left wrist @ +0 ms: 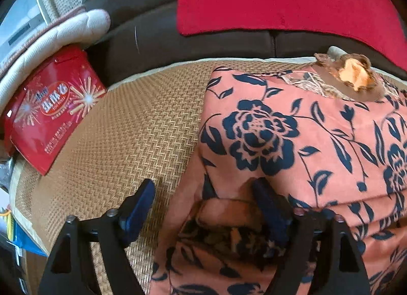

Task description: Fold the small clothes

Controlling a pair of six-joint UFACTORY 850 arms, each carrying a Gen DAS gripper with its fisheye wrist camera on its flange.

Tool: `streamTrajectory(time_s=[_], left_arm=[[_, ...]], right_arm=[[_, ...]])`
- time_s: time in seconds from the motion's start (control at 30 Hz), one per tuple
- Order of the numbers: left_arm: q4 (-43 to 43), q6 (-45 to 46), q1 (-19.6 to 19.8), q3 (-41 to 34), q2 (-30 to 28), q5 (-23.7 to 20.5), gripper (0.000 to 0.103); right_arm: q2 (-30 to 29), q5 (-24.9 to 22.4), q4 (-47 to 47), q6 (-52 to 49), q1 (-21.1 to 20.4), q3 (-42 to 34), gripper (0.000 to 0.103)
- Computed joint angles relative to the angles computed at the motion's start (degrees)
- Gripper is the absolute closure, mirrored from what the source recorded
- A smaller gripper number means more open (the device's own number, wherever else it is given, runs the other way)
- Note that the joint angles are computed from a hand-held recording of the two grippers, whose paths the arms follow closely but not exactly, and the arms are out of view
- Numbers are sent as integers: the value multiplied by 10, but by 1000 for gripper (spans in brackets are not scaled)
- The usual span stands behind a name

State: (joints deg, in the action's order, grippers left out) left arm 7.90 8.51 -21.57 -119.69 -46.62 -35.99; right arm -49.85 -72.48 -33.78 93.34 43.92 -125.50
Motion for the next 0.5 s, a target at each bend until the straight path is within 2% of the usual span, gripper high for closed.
streamTrajectory(time_s=[0.1, 0.13, 0.27, 0.5], left_arm=[[-66, 21, 12, -98, -58, -71, 8], [-67, 23, 14, -121, -72, -80, 5], [-52, 18, 9, -140, -87, -71, 5], [-58, 15, 3, -236, -145, -93, 4]], right_arm=[[-1, 5, 12, -9, -10, 0, 38], [-1, 7, 13, -12, -13, 0, 38], [-4, 11, 11, -15, -21, 1, 38], [0, 21, -1, 0, -27, 11, 38]])
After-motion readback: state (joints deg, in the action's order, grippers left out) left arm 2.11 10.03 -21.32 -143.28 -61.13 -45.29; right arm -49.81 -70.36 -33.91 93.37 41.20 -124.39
